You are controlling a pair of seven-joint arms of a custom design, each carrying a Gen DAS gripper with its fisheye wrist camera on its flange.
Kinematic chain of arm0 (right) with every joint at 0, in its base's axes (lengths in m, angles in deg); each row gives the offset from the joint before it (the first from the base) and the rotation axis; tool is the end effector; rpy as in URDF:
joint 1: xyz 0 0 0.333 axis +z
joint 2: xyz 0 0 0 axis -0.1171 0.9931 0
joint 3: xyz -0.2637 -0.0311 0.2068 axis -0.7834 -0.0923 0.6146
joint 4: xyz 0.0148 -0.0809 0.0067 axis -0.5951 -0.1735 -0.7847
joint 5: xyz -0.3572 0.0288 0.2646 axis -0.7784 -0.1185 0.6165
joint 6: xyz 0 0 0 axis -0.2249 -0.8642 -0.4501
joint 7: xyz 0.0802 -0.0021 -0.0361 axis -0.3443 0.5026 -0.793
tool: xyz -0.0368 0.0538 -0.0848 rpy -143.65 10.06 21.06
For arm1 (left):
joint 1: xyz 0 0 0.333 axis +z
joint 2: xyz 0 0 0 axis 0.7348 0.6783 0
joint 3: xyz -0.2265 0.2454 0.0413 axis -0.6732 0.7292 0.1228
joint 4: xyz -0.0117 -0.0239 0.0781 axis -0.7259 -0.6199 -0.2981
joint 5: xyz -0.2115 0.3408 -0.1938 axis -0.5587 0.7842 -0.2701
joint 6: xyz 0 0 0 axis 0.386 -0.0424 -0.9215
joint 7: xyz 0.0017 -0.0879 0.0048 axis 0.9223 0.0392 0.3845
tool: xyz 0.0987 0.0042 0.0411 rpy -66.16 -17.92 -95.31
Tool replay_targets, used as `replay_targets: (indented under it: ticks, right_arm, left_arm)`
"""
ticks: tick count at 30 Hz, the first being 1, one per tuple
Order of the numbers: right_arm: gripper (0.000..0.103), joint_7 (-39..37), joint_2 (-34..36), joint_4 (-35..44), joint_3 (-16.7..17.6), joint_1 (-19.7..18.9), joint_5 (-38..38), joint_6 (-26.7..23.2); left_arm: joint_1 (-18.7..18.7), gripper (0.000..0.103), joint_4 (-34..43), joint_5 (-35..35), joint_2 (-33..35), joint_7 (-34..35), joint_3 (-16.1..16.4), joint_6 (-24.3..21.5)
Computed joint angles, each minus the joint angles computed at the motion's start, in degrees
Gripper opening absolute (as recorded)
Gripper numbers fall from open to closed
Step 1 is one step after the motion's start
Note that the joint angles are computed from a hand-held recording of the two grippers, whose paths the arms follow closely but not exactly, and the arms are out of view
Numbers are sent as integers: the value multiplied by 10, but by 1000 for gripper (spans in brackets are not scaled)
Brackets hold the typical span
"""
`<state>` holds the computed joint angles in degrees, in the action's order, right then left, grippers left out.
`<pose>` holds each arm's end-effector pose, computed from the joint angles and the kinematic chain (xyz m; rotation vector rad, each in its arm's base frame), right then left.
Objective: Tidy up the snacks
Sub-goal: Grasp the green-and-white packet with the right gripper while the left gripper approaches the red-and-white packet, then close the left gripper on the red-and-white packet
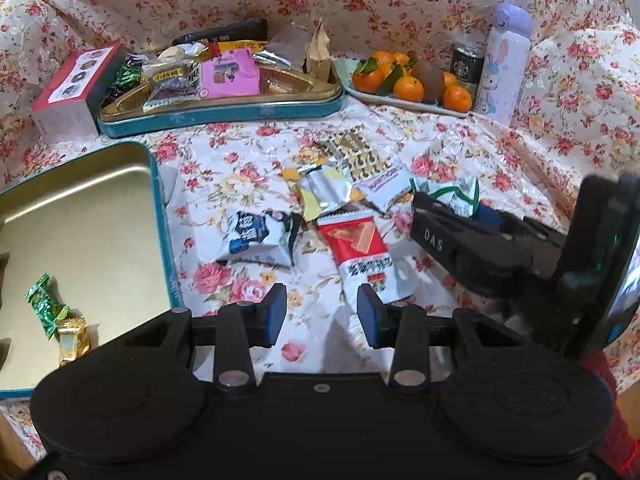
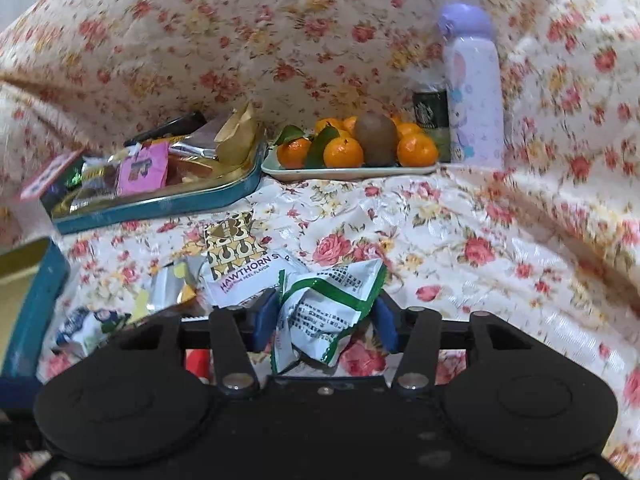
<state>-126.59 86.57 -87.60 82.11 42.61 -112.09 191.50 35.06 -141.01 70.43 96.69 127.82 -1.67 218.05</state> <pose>0.5476 0.5305 0.2993 -1.1102 2.1779 -1.0510 0.5899 -0.3280 0.3795 -1.3064 2.5106 -0.8776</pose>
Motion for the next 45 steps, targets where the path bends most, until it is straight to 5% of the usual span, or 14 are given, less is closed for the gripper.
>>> replay_targets:
  ticks: [19,45]
  right_arm:
    - [43,203,-39,-82,10,-4,-104,5]
    - [43,255,-41,-86,18,-7,-113,-5]
  left_arm:
    - [-40,48,73,71,66,-104,18,-25]
    - [-60,52,94,157,91,-168,32,-22]
